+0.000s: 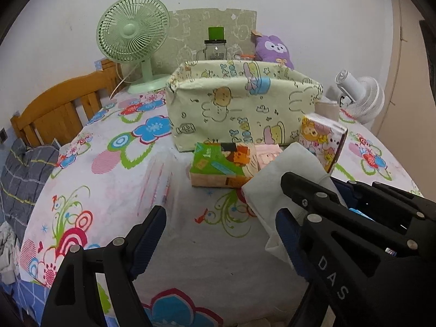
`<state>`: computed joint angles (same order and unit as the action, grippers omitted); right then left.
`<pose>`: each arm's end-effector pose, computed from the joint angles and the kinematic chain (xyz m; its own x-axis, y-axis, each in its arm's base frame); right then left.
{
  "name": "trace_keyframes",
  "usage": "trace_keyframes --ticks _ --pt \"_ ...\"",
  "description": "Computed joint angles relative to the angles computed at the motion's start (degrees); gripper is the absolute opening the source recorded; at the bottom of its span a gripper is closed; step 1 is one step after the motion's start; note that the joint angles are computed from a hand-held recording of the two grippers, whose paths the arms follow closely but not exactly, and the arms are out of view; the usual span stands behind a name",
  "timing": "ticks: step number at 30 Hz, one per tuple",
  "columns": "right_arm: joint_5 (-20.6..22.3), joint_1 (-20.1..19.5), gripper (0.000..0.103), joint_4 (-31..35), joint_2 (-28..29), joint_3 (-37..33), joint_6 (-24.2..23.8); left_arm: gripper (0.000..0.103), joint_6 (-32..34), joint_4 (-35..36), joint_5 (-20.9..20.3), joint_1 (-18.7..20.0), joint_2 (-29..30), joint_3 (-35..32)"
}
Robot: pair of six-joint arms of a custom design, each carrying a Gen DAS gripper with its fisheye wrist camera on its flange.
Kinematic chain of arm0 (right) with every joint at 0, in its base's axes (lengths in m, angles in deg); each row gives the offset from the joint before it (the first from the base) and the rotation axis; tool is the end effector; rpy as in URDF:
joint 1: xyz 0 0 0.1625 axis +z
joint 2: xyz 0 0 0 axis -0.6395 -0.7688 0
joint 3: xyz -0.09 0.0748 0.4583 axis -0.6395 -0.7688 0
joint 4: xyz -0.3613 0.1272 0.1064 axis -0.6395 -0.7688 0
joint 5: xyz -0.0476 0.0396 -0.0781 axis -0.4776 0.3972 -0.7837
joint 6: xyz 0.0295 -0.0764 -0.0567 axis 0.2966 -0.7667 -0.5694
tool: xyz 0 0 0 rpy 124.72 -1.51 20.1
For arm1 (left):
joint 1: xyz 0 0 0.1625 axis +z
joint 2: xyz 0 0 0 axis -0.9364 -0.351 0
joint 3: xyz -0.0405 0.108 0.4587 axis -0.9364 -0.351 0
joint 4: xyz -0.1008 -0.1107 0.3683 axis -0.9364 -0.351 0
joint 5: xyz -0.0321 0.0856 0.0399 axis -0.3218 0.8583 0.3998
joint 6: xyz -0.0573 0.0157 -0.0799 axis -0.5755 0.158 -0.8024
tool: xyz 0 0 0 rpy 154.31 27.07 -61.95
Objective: Organize soft objects
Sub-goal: 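Grasp the white folded cloth with the right gripper, then grasp the clear bag of straws with the left gripper while the right gripper holds the white cloth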
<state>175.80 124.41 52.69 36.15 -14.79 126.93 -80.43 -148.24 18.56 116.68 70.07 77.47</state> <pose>0.0293 -0.7624 0.2961 -0.7912 -0.0251 0.6110 -0.4613 0.6804 -0.5694 -0.4217 -0.7602 -0.0840 -0.6805 0.2593 -0.6853 0.6425 0.6608 -0.3880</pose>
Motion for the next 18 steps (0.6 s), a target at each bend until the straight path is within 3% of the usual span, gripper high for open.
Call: trace_keyframes --ticks 9,18 --pt "0.5 1.7 0.017 -3.4 -0.2 0.0 -1.9 0.084 0.9 1.0 1.1 0.9 0.6 -3.8" --pt "2.1 2.7 0.017 -1.6 3.0 -5.7 -2.1 0.080 -2.0 6.9 0.7 2.3 1.7 -8.9"
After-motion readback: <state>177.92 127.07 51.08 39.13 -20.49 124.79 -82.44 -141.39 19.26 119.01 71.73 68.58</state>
